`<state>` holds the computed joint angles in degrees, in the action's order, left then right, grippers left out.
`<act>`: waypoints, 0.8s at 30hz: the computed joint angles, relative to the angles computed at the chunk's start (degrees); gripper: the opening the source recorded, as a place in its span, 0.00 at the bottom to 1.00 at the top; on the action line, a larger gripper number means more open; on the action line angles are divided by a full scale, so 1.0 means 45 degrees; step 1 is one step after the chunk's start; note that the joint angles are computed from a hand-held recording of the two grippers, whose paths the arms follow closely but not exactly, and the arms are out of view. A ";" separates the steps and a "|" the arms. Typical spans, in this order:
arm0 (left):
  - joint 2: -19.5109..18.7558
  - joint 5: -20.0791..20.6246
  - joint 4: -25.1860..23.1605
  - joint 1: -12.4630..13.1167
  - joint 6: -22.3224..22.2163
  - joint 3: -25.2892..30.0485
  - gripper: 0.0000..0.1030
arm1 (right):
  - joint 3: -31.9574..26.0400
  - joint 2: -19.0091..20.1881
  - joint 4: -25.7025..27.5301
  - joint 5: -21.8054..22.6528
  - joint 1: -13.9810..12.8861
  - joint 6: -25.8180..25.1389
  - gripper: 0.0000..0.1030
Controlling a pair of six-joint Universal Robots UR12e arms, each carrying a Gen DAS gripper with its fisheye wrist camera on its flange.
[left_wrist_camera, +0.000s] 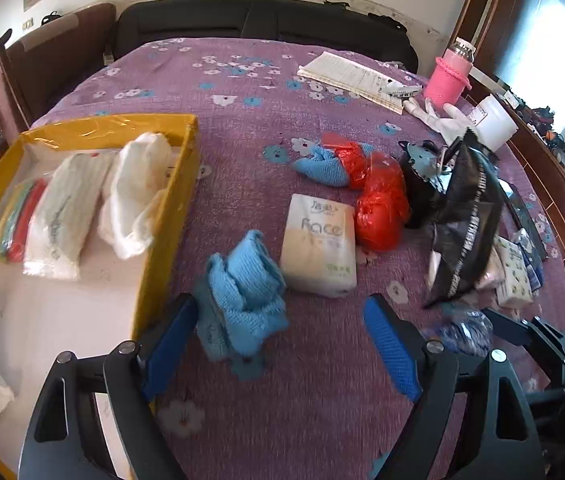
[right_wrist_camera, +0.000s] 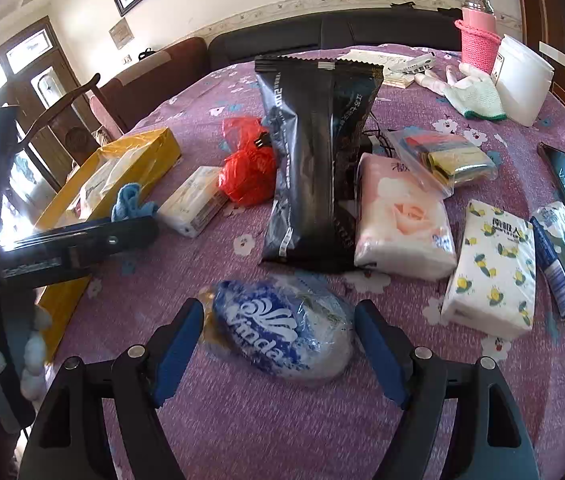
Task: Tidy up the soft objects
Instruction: 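Grasp the blue towel with the left gripper while the right grasps the Vinda tissue bag, then carry the blue towel and Vinda bag into the tray and open both grippers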
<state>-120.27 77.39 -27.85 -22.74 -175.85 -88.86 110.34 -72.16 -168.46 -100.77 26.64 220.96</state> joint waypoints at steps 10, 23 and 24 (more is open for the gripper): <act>-0.0187 0.0797 0.0670 -0.0237 0.1050 0.0079 0.35 | -0.0124 0.0119 -0.0039 -0.0443 0.0127 0.0208 0.69; 0.1504 -0.2285 0.2144 0.1001 0.0228 -0.1781 0.34 | 0.0052 0.0019 -0.0481 -0.1119 0.0336 0.0272 0.68; 0.1621 -0.2340 0.2251 0.1132 0.0161 -0.1893 0.34 | 0.0046 0.0011 -0.0440 -0.1145 0.0346 0.0287 0.68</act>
